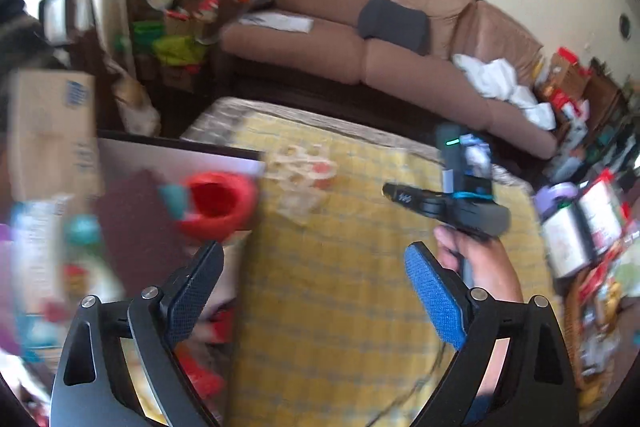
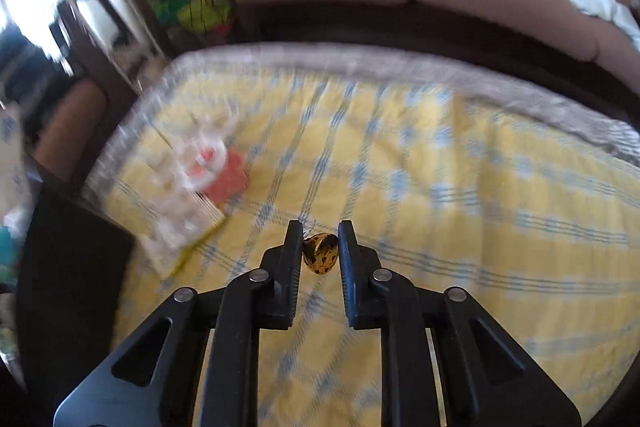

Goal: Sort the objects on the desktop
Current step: 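Grasp a gold-foil chocolate with the right gripper while the left grasps the white ring holder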

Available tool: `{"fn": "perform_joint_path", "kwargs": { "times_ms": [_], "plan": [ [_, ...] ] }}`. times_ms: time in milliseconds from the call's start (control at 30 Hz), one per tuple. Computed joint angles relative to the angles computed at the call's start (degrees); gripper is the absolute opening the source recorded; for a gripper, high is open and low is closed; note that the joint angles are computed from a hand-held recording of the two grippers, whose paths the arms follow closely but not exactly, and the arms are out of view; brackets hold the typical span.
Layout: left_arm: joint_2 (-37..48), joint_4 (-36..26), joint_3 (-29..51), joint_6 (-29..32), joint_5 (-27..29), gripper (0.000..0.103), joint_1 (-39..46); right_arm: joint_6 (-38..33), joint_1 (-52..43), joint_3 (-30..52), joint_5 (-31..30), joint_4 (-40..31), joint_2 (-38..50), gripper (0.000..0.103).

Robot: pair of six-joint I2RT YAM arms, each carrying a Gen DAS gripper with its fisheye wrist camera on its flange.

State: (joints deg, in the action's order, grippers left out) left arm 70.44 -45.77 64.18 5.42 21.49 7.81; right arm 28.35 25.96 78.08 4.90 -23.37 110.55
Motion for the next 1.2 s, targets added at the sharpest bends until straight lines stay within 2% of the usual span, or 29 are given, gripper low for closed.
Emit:
{"fn": "perform_joint_path", "kwargs": {
  "times_ms": [67, 100, 133, 200, 300, 333, 433, 533, 600, 667, 700, 733, 800, 833, 933, 1100, 1200],
  "plan": [
    [3.69, 3.34, -0.36, -4.61, -3.12, 0.094, -5.88, 1.16, -1.27, -6.73, 0.05, 1.97, -8.72, 0.017],
    [5.23, 6.82, -0.96, -7.16, -6.8, 0.094, -9.6, 0.68, -1.74, -10.07, 0.93, 2.08, -13.9, 0.017],
    [7.69, 12.07, -1.69, -9.82, -12.16, 0.094, -14.22, -0.15, -2.15, -12.28, 1.09, 1.9, -17.5, 0.017],
    [14.82, 18.66, -0.2, -12.23, -20.45, 0.094, -20.16, -0.5, -4.39, -16.86, -1.11, 2.35, -24.72, 0.017],
    [30.24, 25.33, 5.96, -15.16, -39.11, 0.094, -26.41, 0.24, -7.81, -20.47, -3.88, 3.49, -30.28, 0.017],
    [34.18, 28.15, 7.29, -14.3, -43.36, 0.094, -27.34, 0.22, -8.41, -20.79, -4.75, 3.85, -30.49, 0.017],
    [40.87, 34.37, 9.04, -5.74, -46.68, 0.094, -28.22, -0.19, -9.79, -21.11, -8.0, 5.54, -29.42, 0.017],
    [43.08, 37.44, 8.24, 1.79, -52.31, 0.094, -29.15, -0.89, -9.37, -19.99, -8.67, 5.14, -27.2, 0.017],
    [43.48, 38.82, 8.09, 2.69, -50.28, 0.094, -28.1, -0.68, -8.17, -19.86, -7.73, 5.34, -26.15, 0.017],
    [44.07, 39.22, 8.48, 0.51, -46.04, 0.091, -26.23, -0.62, -7.26, -19.51, -7.25, 4.81, -25.67, 0.017],
    [44.38, 39.33, 8.46, -0.35, -43.36, 0.075, -25.17, -0.61, -6.81, -19.4, -6.93, 4.55, -25.53, 0.017],
    [44.49, 39.42, 8.22, -0.98, -39.8, 0.048, -24.08, -0.59, -6.41, -19.33, -6.57, 4.38, -25.45, 0.017],
    [45.3, 39.82, 8.17, -1.32, -37.75, 0.017, -23.01, -0.38, -5.33, -18.96, -5.67, 3.84, -25.37, 0.017],
    [44.87, 41.71, 6.8, -0.18, -37.88, 0.012, -22.95, -0.48, -4.88, -18.56, -5.28, 3.38, -25.18, 0.017],
    [41.05, 41.5, 4.49, -2.15, -32.85, 0.009, -22.03, -0.54, -3.83, -17.56, -4.09, 2.43, -24.88, 0.017],
    [30.02, 31.68, 4.92, -6.68, -19.88, 0.009, -20.31, -0.94, -2.73, -16.47, -3.86, 1.69, -25.76, 0.017],
    [16.39, 28.57, 1.64, -8.33, -11.15, 0.009, -16.98, -1.33, -1.52, -16.44, -4.9, 2.74, -27.42, 0.017]
  ]
}}
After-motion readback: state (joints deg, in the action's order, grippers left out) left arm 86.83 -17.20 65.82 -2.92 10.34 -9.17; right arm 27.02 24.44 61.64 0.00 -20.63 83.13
